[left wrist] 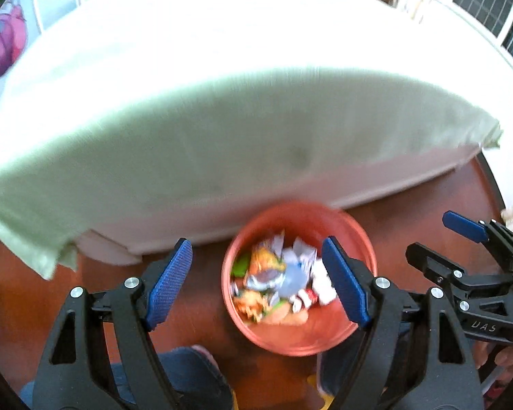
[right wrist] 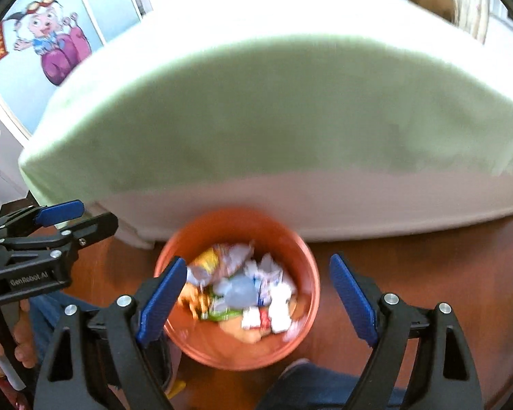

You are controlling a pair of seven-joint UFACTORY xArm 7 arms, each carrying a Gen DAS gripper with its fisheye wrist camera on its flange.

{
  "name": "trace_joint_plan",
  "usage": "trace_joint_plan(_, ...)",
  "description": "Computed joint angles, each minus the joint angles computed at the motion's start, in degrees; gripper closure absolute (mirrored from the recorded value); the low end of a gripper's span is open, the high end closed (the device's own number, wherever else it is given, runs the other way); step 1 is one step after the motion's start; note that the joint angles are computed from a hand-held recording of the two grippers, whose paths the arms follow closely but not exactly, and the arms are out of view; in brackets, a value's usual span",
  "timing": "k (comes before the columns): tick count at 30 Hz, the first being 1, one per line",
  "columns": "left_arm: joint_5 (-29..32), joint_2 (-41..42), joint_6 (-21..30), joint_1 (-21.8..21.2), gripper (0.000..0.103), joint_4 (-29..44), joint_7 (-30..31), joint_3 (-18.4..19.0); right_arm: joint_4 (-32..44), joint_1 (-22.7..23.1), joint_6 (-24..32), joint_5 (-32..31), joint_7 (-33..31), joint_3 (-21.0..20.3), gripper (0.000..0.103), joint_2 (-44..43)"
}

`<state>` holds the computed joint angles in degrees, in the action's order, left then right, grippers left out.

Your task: Collect trash

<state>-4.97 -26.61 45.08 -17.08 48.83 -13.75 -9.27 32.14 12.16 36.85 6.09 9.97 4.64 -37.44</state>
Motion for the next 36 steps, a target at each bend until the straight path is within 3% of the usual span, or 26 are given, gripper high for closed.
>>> trace_joint_plan(10, 11.4, -6.7, -6.0, 7.4, 0.012, 8.3, -7.6, -3.8, 11.4, -2.4, -6.4, -3.4, 0.3, 1.2, 0.012, -3.1)
trace_joint_plan(16, 16.1, -8.6, -9.0, 11.5, 0.011, 13.0, -10.8, -5.8, 16.1, -4.9, -12.6, -5.7, 2.5, 3.0, 0.006, -5.1)
trace_joint_plan(25, 20.1, -9.9, -13.9, 16.0, 0.01, 15.6, -14.4, -8.1, 19.2, -6.0, -15.6, -6.3, 3.0, 2.1, 0.006, -5.9)
trace_joint_plan(36, 19.8, -10.0, -14.8, 16.2, 0.01, 15.6, -14.3, -7.5, 18.7, -6.9, -16.2, -6.9, 3.9, 2.6, 0.006, -7.5)
